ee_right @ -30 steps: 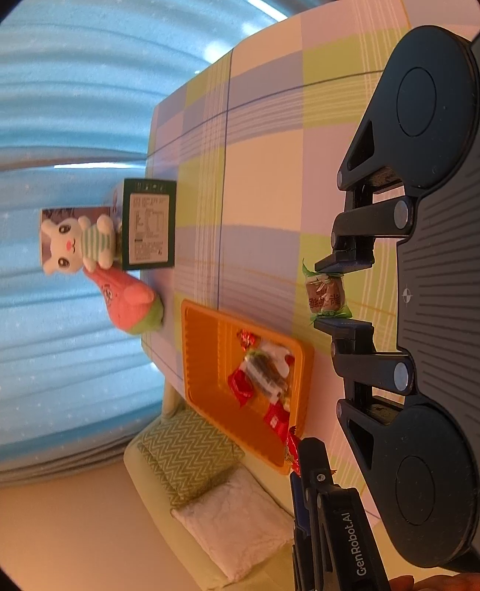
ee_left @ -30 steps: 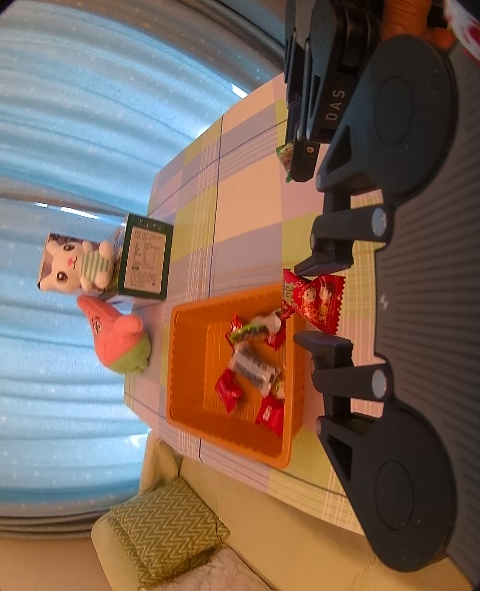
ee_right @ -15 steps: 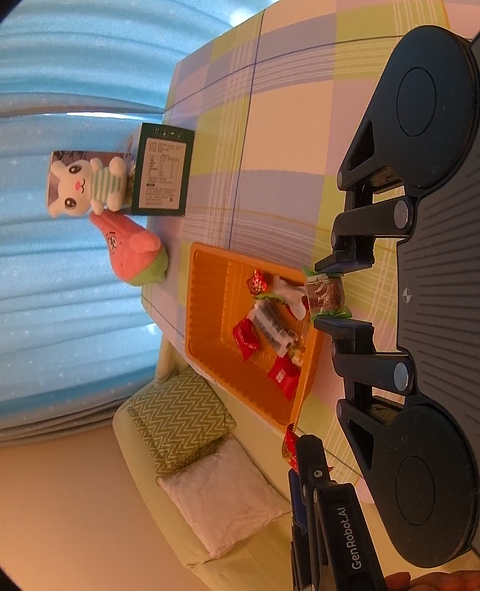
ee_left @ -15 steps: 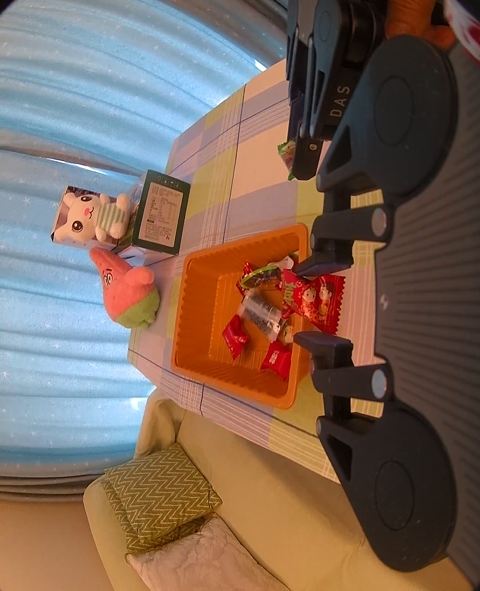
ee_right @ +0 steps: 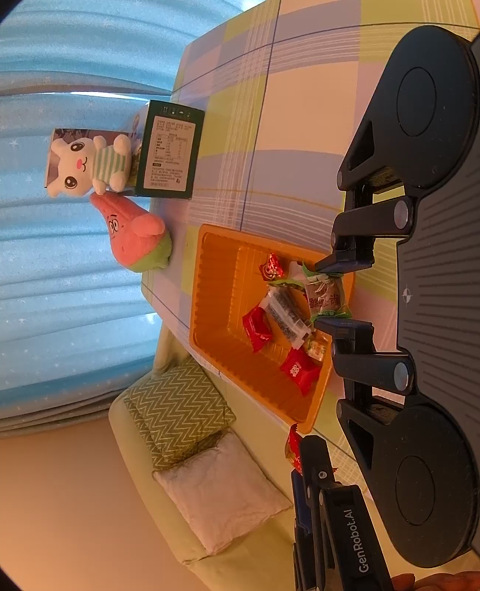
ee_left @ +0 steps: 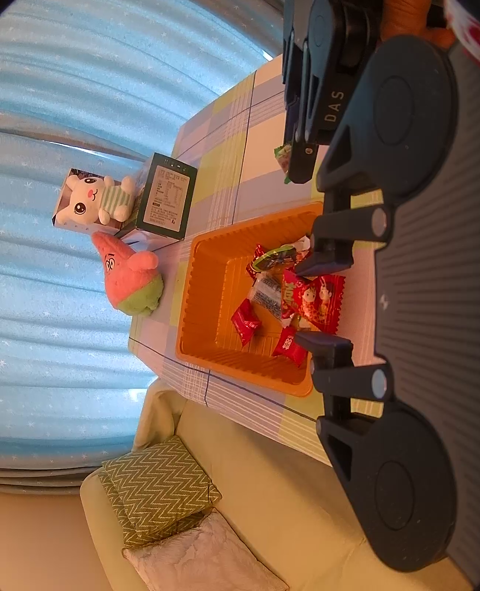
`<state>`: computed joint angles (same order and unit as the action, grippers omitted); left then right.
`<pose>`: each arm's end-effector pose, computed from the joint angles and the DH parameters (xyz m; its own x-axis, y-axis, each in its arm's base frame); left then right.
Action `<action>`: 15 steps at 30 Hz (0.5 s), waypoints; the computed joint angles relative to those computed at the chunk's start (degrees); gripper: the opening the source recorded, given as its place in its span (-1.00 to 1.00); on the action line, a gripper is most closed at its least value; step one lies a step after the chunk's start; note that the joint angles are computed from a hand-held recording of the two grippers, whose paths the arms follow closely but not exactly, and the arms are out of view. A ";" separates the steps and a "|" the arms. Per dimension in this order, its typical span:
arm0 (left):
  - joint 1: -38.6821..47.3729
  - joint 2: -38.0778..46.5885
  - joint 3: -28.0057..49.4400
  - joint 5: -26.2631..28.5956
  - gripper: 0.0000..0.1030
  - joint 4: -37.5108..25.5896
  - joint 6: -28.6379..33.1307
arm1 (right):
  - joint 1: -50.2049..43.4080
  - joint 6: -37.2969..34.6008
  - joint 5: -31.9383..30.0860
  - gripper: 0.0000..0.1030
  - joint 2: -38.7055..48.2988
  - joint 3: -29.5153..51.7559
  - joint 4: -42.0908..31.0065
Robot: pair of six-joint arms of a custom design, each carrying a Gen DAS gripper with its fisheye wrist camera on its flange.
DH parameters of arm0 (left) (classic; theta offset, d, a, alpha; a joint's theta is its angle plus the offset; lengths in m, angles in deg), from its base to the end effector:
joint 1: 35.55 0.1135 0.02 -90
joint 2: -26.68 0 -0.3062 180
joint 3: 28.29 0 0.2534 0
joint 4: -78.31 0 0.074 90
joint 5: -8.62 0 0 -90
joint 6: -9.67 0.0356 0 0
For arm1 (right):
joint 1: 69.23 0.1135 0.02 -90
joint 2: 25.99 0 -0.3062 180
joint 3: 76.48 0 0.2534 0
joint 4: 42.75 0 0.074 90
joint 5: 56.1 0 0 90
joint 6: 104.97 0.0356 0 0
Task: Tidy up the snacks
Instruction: 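Carry the red packet and green-wrapped candy over the orange tray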
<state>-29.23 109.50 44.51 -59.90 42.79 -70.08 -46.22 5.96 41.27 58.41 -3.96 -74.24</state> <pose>0.3059 0.0208 0.2967 -0.6709 0.0923 -0.7357 0.2763 0.9519 -0.1325 0.2941 0.1199 0.2910 -0.6982 0.0884 -0.7104 -0.0561 0.9825 0.1774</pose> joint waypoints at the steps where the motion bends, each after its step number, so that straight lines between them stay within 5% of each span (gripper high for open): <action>1: -0.20 0.54 0.34 -0.17 -0.44 0.19 -0.15 | -0.32 -0.21 -0.27 -0.51 0.71 0.36 0.34; 15: -3.13 10.28 6.94 -2.46 -0.44 3.02 -1.71 | -6.05 -4.59 -4.89 -0.51 9.59 6.56 3.31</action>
